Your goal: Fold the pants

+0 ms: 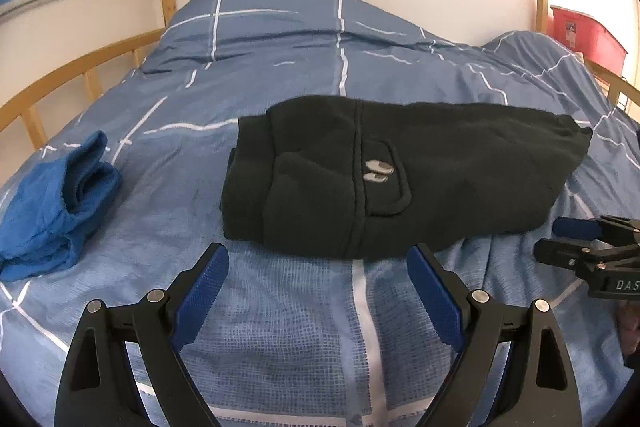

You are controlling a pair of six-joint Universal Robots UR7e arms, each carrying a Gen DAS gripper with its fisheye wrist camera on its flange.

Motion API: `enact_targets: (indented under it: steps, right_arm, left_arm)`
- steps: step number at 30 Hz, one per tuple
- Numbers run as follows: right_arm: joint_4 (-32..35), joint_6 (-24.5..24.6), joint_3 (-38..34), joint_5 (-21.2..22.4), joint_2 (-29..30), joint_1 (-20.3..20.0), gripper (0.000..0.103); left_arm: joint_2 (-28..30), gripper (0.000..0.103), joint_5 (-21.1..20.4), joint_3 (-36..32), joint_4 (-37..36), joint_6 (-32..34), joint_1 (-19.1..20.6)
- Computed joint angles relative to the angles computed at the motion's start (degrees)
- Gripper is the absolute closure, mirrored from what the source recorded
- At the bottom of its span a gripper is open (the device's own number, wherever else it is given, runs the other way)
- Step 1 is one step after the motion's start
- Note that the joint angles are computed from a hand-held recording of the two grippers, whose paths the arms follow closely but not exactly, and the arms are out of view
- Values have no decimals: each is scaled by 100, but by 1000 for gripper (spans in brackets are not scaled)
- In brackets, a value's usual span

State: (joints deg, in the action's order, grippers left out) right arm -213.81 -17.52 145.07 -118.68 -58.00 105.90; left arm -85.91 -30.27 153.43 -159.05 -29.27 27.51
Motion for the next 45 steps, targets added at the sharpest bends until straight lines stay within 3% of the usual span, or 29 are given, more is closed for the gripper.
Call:
enact_targets:
  steps: [4, 7, 10, 12, 16, 22, 27, 31, 34, 36, 45]
  right_arm:
    - [303, -137, -158, 289, 50, -170, 34]
    - [29, -275, -250, 98, 151, -53, 34]
    - [-620, -792, -343, -137, 366, 175, 34]
    - [-421, -923, -415, -161, 305, 214, 34]
    - [-99, -950, -377, -86, 221, 148, 34]
    - [264, -494, -172, -4, 117, -23, 34]
    - [418, -628, -362, 140, 203, -67, 34]
    - [-80, -656, -422, 199, 321, -80, 34]
    - [-1103, -1123, -340, 80, 616, 164, 34]
    - [-1420, -1409, -402, 14, 758, 278, 34]
    - [-467, -1686, -776, 86, 577, 148, 34]
  left_arm:
    - [-15, 12, -158, -25, -93, 95, 138]
    - [-66, 12, -253, -23, -201, 135, 225]
    - [-68, 12, -299, -29, -219, 132, 267]
    - [-62, 12, -314, -20, -254, 160, 258]
    - [-47, 12, -262, 33, -345, 243, 169]
    - [62, 12, -233, 18, -376, 309, 132]
    - [51, 12, -318, -19, -396, 229, 228]
    - [-2, 12, -363, -4, -412, 208, 253]
    - [-36, 12, -345, 43, -520, 260, 204]
    - [-38, 12, -343, 53, -565, 277, 197]
    - [-7, 12, -332, 66, -679, 379, 191]
